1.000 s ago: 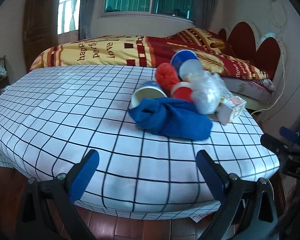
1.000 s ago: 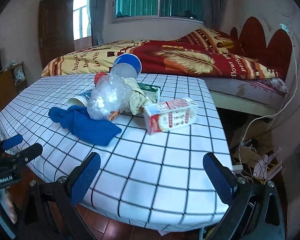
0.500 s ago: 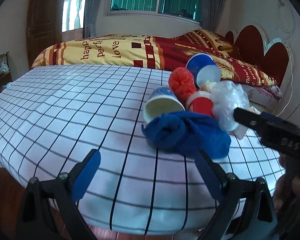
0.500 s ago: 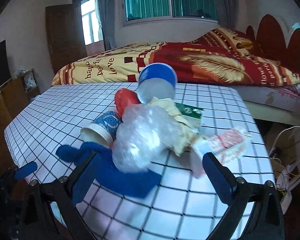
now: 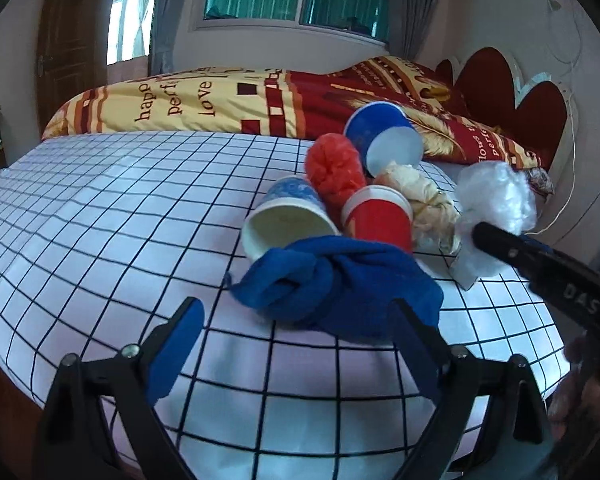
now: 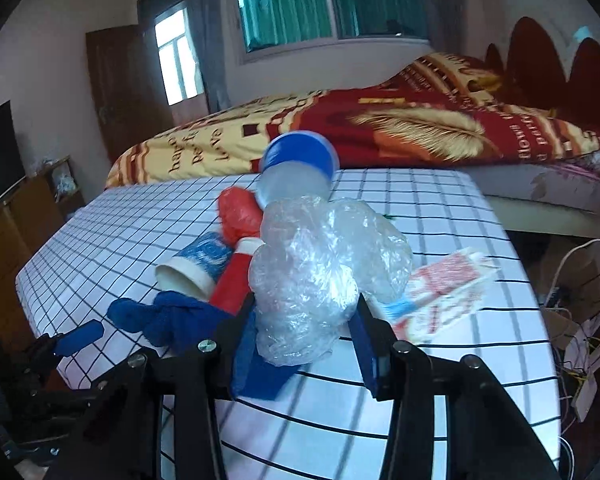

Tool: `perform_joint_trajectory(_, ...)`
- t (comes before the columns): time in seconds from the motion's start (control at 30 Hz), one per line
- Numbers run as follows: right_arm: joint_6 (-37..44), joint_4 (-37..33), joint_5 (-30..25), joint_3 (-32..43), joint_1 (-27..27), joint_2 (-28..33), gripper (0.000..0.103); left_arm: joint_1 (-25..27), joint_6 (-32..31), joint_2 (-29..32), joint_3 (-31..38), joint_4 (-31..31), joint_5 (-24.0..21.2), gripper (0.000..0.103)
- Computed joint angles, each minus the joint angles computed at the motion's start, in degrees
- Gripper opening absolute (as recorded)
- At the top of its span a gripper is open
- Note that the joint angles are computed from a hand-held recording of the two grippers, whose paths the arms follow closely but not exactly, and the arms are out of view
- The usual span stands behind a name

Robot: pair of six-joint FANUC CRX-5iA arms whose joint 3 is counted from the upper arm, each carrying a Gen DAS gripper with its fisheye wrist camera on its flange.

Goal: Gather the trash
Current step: 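Grasp the clear plastic bag with the right tool while the left tool grasps the blue cloth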

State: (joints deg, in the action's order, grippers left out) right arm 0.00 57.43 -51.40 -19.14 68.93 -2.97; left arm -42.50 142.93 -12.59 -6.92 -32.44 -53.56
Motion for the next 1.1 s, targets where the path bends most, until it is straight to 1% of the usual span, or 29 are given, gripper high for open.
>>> perform_joint_trajectory(0.13, -1.0, 0.1, -2.2, -1.5, -0.2, -1.8, 0.047, 1.7, -0.9, 0.3, 0.1, 2.5, 1.7, 0.093)
perform_joint_trajectory(0.23, -2.4, -0.2, -3.3, -3.1, 0.0, -3.3, 0.047, 0.2, -1.9, 1.6, 1.1, 2.4, 1.7, 0.093)
perform_joint_trajectory(0.33, -3.2, -0.9, -3.7, -4.6, 0.3, -4.4, 0.047, -1.2, -2.3, 4.4, 3.5, 2.1, -0.1, 0.093)
perform_joint_trajectory(0.4, -3.3, -1.3, -4.0, -5.3, 0.6, -4.9, 0.047, -2.0, -1.6, 7.2, 6.2, 0.9, -3.5, 0.094)
perform_joint_trajectory(0.57, -3.7, -2.1, -4.4, -6.8, 0.8, -6.2, 0.047, -1.5, -0.3, 9.4, 7.4, 0.4, -4.1, 0.093)
perform_joint_trajectory(0.63, -3.5, -2.2, -4.3, -7.3, 0.6, -6.6, 0.047, -0.1, -0.4, 8.7, 6.0, 2.2, -2.3, 0.084)
perform_joint_trajectory(0.7, -3.7, -2.3, -4.3, -7.7, 0.5, -6.9, 0.047, 0.4, 0.0, 8.2, 5.2, 2.8, -2.3, 0.064)
perform_joint_trajectory(0.73, -3.7, -2.3, -4.3, -7.9, 0.4, -7.1, 0.047, 0.3, 0.8, 7.6, 4.5, 2.4, -1.9, 0.059)
perform_joint_trajectory(0.77, -3.8, -2.3, -4.3, -8.1, 0.4, -7.4, 0.047, 0.6, 1.0, 6.9, 3.7, 2.6, -1.1, 0.044)
perform_joint_trajectory(0.8, -3.9, -2.3, -4.2, -8.3, 0.5, -7.6, 0.047, 1.2, 0.5, 5.9, 2.4, 3.5, 0.1, 0.026)
perform_joint_trajectory(0.83, -4.0, -2.3, -4.2, -8.3, 0.5, -7.7, 0.047, 1.9, -0.1, 5.1, 1.4, 4.6, 1.5, 0.021)
perform_joint_trajectory(0.87, -4.2, -2.3, -4.2, -8.6, 0.6, -7.9, 0.047, 2.3, -0.3, 4.3, 0.5, 5.2, 2.5, 0.016)
perform_joint_trajectory(0.9, -4.6, -2.1, -4.4, -8.9, 0.9, -8.2, 0.047, 2.2, -0.1, 3.3, -0.4, 5.0, 3.0, 0.014)
perform_joint_trajectory(1.0, -5.1, -1.5, -5.1, -9.4, 1.8, -9.0, 0.047, 1.6, 0.8, 1.5, -1.6, 4.3, 3.3, 0.013)
perform_joint_trajectory(1.1, -5.7, -1.3, -6.4, -9.8, 3.0, -9.7, 0.046, -0.5, 2.7, 0.4, -1.6, 2.0, 1.9, 0.013)
